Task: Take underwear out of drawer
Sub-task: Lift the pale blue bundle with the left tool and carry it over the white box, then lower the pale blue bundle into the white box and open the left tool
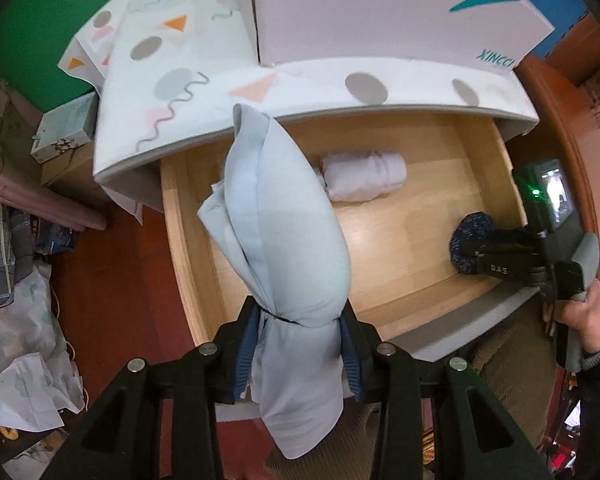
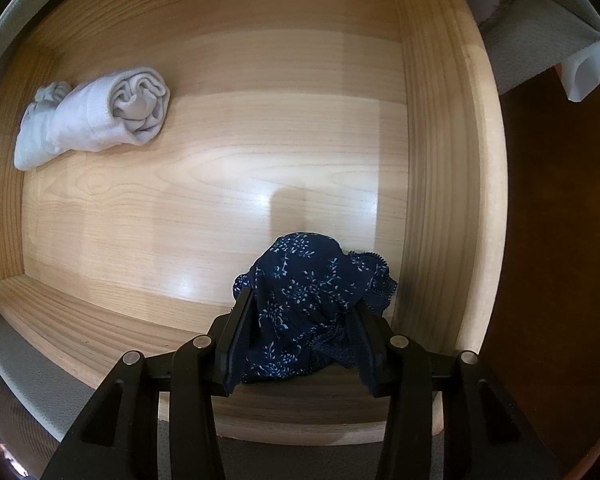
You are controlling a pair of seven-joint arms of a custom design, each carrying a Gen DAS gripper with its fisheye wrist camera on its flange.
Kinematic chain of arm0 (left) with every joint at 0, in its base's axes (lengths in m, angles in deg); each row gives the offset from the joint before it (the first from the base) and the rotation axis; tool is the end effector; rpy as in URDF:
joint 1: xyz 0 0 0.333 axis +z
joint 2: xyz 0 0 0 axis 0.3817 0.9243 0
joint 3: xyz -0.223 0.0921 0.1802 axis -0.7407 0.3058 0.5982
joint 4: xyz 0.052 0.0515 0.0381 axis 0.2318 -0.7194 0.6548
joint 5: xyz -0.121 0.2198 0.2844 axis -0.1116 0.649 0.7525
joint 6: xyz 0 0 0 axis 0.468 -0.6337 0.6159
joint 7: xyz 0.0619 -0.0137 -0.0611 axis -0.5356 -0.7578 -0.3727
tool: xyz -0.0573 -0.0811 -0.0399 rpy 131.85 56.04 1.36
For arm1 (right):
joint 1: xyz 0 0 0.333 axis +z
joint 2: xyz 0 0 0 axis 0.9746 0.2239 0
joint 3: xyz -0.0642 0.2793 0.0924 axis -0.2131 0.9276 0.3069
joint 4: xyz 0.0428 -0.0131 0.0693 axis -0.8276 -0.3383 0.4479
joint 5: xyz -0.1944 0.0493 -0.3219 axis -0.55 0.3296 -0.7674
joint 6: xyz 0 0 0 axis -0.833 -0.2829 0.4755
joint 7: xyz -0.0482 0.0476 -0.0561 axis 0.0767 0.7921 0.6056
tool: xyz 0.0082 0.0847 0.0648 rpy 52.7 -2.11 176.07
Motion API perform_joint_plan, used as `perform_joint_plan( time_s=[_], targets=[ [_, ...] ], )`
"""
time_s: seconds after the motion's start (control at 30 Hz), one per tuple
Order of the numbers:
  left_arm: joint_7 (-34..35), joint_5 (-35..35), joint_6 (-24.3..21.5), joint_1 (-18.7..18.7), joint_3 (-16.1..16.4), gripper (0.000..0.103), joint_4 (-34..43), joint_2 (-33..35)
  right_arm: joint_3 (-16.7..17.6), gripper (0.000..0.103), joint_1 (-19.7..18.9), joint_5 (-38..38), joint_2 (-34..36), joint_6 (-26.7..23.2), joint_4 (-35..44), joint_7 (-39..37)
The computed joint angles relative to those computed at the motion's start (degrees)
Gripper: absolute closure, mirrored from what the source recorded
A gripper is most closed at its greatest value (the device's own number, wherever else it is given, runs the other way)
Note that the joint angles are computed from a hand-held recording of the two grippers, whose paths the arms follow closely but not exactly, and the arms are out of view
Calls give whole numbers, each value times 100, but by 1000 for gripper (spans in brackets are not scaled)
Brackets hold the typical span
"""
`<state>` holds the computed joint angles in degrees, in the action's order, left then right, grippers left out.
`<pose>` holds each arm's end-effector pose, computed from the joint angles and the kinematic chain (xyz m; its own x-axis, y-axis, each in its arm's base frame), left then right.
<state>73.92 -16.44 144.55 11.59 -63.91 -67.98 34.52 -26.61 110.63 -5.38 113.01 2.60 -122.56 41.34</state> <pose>0.4254 -0.1689 0.6162 0.1969 -0.9791 0.0513 -0.9718 -0.2018 -0.1220 0.5763 0.3902 0.5105 0.4575 -0.8888 0.0277 -0.8860 -0.4529 0.0995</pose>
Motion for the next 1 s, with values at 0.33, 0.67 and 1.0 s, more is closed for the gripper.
perform_joint_plan(
  time_s=[0.33, 0.67, 1.0],
  targets=[
    [-164, 121, 185, -39, -24, 65, 46, -513, 2, 61, 20, 12, 32, -25, 74, 28],
    [-366, 974, 274, 136, -215, 65, 1120, -256, 10, 64, 9, 22, -47, 33, -65, 42],
    [-869, 1944, 469, 270, -366, 65, 2694, 879, 48, 72, -82, 115, -155, 166, -244, 107]
  ],
)
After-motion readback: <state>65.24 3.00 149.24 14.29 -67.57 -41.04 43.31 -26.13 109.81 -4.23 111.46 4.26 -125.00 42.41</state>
